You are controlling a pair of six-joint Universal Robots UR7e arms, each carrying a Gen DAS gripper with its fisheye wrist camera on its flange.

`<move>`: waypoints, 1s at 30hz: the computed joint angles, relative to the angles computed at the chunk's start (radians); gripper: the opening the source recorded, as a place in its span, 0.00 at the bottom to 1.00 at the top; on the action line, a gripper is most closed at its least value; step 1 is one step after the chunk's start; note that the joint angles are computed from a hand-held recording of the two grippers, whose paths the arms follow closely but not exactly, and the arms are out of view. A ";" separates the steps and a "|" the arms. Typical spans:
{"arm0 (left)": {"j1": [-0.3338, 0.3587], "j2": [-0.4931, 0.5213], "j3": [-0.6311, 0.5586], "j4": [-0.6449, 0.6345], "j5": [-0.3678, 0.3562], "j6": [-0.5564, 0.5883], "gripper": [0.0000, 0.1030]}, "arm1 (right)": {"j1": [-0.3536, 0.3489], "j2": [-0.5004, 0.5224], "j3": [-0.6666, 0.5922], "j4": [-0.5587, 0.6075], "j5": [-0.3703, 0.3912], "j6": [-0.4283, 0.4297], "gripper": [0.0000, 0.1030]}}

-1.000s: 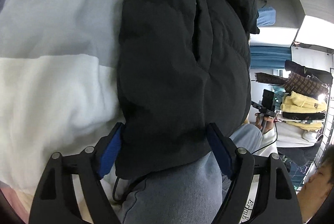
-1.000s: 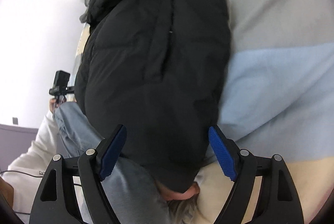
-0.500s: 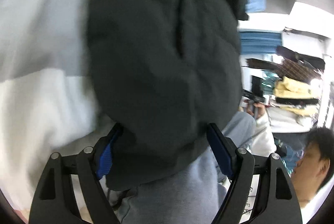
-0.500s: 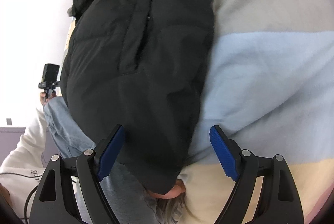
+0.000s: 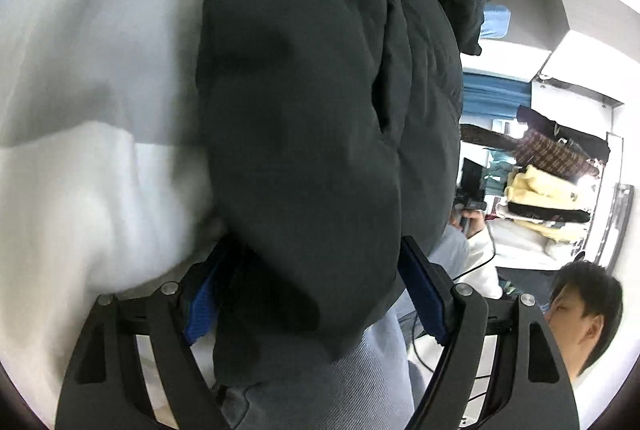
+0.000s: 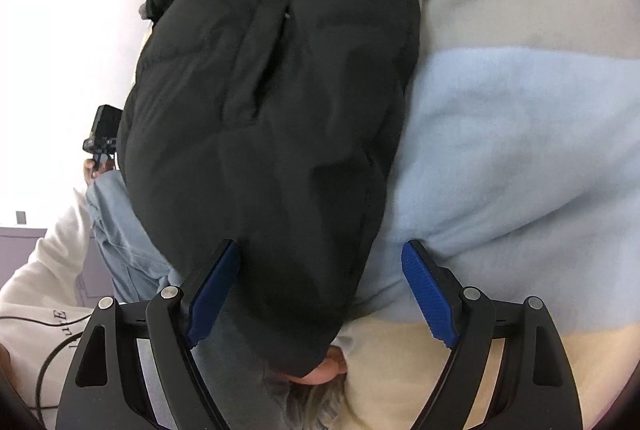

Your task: Fold large clothes

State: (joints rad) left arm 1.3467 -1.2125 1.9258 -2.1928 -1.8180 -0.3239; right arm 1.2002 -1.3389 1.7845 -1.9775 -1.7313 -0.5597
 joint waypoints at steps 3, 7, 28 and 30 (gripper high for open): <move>-0.012 0.017 -0.025 0.040 -0.004 0.041 0.78 | -0.001 0.009 -0.005 -0.015 0.010 -0.011 0.81; -0.045 0.016 -0.041 0.081 0.024 0.102 0.78 | 0.015 0.007 0.009 -0.039 0.003 -0.014 0.82; -0.121 0.087 -0.145 0.212 0.194 0.140 0.77 | 0.043 -0.022 0.068 -0.048 0.127 -0.142 0.41; -0.139 0.088 -0.153 0.214 0.221 0.148 0.71 | 0.061 -0.039 0.077 -0.064 0.144 -0.142 0.31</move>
State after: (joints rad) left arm 1.2077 -1.1248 1.7728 -1.9787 -1.5971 -0.1756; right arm 1.2617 -1.3780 1.8612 -2.0420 -1.5875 -0.7019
